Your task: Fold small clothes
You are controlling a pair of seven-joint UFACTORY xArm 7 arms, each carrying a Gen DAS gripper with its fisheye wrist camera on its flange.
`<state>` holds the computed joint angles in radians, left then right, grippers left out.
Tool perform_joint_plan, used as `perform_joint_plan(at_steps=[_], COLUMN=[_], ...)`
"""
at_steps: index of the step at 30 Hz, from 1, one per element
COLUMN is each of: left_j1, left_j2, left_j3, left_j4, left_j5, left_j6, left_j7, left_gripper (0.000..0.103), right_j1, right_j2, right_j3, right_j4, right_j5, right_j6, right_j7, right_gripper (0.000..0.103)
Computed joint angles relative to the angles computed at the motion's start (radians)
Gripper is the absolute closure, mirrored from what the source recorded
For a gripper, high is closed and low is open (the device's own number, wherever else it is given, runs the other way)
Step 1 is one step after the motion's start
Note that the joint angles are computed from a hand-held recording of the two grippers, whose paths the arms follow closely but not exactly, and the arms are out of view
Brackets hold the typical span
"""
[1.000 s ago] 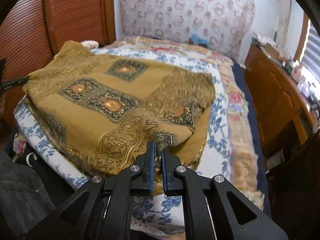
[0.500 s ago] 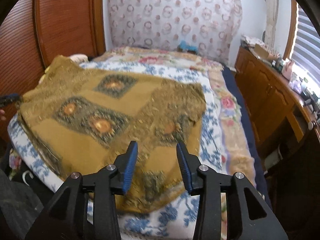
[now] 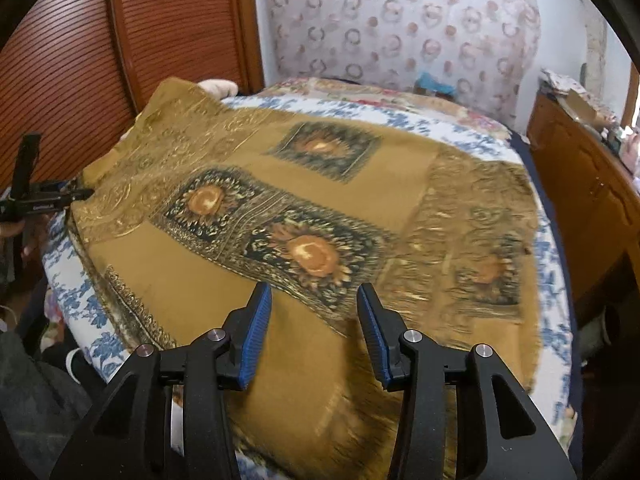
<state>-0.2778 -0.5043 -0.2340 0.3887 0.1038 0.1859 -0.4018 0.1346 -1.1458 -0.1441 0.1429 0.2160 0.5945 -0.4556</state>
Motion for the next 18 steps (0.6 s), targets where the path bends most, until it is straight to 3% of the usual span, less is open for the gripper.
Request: perform_joint_plan(at_steps=[6,18], left_j1=[0.032,0.044], left_j2=[-0.003,-0.016], left_j3=[-0.034,-0.037], left_j4=[-0.01,-0.043], left_j5=[0.026,0.042], left_j6=[-0.025,-0.075], left_j7=[-0.036,-0.054], left_gripper=[0.041,0.04], right_j1=[0.006,0.009], right_j2=[0.011,-0.048], right_j3=[0.004,0.022], right_j4=[-0.023,-0.104], right_j5=[0.005,-0.008], right_j6=[-0.028,-0.109], right_j7=[0.007,0.009], right_gripper=[0.055,0.046])
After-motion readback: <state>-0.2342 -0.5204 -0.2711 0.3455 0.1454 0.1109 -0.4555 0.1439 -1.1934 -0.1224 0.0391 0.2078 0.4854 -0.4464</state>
